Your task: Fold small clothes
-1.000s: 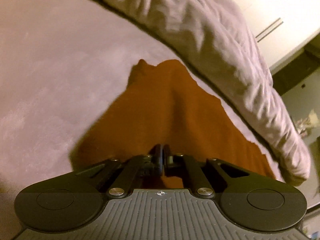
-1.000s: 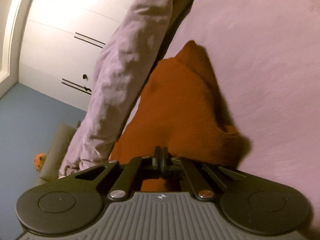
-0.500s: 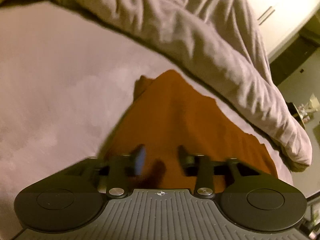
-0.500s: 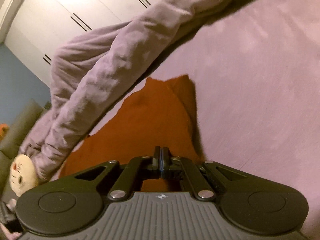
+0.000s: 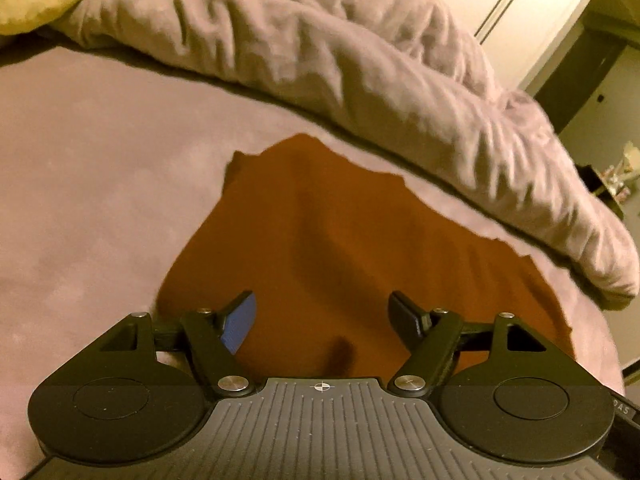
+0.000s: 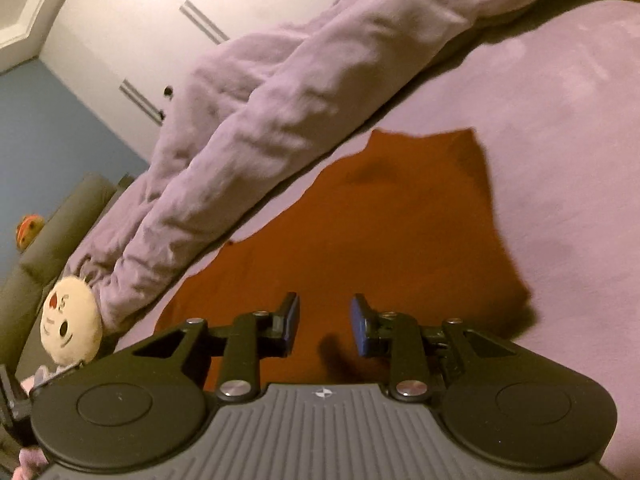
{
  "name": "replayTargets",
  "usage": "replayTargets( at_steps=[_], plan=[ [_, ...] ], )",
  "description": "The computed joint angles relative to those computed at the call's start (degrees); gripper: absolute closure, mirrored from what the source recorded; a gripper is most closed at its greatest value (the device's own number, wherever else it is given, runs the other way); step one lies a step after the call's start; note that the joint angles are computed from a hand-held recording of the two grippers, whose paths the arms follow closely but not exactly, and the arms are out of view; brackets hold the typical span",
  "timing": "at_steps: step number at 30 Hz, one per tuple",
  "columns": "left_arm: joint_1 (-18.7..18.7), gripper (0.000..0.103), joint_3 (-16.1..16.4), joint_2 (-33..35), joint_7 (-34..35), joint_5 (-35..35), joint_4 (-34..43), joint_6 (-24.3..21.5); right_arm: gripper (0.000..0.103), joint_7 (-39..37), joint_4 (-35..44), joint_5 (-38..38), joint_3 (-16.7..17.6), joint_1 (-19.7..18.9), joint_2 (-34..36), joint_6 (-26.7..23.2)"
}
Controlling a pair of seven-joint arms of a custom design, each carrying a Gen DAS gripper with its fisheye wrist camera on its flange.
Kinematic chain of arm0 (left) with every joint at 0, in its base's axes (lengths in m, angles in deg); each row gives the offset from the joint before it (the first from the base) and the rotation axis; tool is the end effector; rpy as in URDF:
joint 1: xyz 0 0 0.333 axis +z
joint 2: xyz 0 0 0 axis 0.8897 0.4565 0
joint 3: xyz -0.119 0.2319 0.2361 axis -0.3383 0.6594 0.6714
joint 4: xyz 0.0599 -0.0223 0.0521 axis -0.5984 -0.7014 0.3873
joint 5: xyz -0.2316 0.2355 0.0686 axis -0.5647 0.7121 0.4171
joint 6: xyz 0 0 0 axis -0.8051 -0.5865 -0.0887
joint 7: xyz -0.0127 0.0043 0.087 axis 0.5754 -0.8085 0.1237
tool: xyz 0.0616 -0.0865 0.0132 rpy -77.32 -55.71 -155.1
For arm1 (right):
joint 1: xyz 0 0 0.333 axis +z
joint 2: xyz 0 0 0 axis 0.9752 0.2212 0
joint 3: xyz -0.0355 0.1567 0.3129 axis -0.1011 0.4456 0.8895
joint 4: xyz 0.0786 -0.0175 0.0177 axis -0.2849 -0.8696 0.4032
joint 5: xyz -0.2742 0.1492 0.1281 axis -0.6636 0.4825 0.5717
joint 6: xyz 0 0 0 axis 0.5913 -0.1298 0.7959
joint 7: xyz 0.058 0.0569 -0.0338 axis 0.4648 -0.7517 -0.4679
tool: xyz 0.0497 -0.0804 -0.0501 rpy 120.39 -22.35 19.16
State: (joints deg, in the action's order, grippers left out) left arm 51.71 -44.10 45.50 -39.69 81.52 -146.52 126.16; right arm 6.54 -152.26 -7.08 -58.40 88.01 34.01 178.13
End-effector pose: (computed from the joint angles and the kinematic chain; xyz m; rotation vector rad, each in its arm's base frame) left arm 0.4523 -0.2356 0.5177 -2.3215 1.2063 -0.9307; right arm 0.5594 0.1019 0.5175 -1.4232 1.6991 0.0089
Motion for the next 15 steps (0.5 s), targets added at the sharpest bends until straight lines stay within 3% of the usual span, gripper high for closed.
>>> replayTargets(
  at_steps=[15],
  plan=[
    [-1.6,0.025,0.1,2.9,6.4,-1.7,2.5,-4.1,0.079,-2.3,0.7,-5.9,0.3,-0.4,2.7,3.0]
  ],
)
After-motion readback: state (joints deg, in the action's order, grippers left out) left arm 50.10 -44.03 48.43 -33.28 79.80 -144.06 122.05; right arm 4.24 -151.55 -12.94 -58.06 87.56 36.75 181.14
